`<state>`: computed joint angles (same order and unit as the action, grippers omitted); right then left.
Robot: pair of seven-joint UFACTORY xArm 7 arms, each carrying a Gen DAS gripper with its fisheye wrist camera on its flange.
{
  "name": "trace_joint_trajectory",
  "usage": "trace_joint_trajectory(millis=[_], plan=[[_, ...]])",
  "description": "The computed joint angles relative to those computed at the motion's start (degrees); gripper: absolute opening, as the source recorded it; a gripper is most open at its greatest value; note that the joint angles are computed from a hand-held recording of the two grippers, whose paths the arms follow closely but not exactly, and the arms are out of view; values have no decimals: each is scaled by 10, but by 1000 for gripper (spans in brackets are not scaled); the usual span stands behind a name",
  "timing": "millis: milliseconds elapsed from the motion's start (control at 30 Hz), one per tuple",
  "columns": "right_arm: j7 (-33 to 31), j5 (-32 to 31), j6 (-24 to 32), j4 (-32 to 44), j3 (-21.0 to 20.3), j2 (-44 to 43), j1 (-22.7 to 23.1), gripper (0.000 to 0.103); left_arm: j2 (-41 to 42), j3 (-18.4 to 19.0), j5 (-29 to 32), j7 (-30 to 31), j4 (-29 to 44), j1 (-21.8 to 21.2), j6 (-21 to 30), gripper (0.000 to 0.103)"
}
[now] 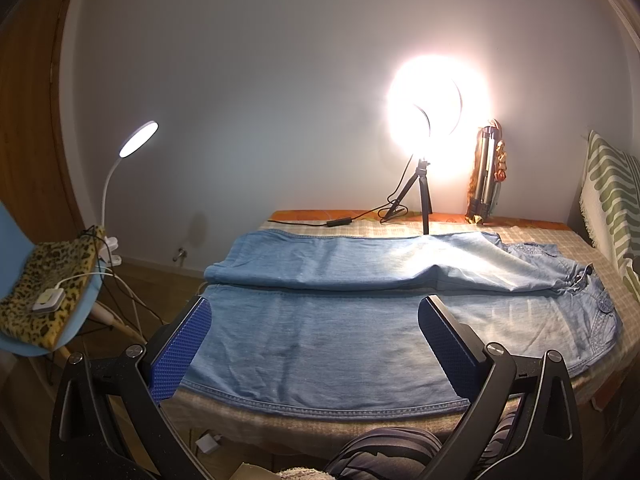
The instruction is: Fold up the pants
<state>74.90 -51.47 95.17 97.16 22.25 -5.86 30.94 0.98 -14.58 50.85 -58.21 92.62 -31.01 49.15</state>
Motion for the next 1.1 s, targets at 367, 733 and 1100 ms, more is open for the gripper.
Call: trace_joint_trajectory(millis=[367,733,1100], plan=[[3,3,-5,-5,-1,-1,1,103,2,1,1,-2,1,-2,-1,103],[6,6,-7,-8,-1,-3,-1,103,4,2,1,-6,0,-4,-2,103],[7,9,-11,-12,0,-4,-4,103,4,3,-1,-6,-4,-3,-5,103]])
